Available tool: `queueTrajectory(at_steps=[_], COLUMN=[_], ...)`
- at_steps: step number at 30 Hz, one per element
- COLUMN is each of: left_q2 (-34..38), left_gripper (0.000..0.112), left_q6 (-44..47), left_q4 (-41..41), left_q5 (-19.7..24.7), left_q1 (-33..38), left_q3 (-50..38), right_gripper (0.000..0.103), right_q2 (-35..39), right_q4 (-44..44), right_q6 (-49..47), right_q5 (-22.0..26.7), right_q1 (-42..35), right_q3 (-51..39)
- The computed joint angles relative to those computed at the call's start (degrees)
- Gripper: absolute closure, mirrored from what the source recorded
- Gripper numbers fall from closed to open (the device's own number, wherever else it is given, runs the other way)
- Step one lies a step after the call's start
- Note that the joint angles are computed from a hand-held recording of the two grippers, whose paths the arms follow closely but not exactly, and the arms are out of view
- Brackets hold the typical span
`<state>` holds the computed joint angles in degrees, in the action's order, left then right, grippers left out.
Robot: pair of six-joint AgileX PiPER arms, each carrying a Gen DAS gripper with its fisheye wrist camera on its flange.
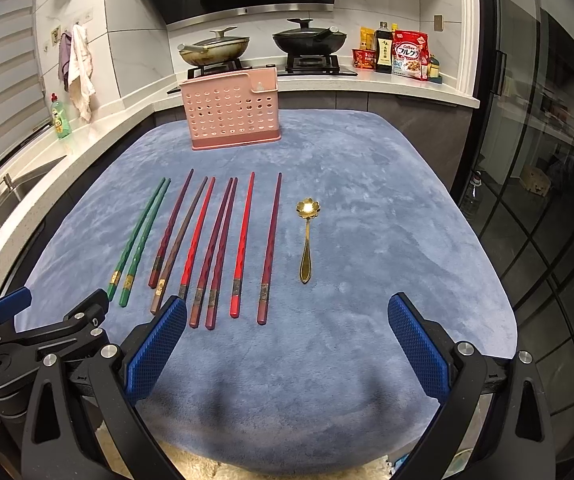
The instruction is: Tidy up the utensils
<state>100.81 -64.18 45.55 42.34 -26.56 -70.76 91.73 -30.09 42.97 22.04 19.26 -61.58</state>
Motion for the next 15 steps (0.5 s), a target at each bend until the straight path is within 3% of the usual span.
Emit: queueTrajectory(at_steps=[15], left_q2=[-0.21], left_gripper=[0.016], left_q6=[3.31], left_q4=[-3.51], left_q5=[-1.10], left_q1=[1.13], left_q3=[-0.49], right_gripper=[0.006], right_q2=[-0.41], right_q4=[0.57], right_q6=[-0.53], right_q5=[0.18], right_q1=[-0.12], right_q3=[0.41])
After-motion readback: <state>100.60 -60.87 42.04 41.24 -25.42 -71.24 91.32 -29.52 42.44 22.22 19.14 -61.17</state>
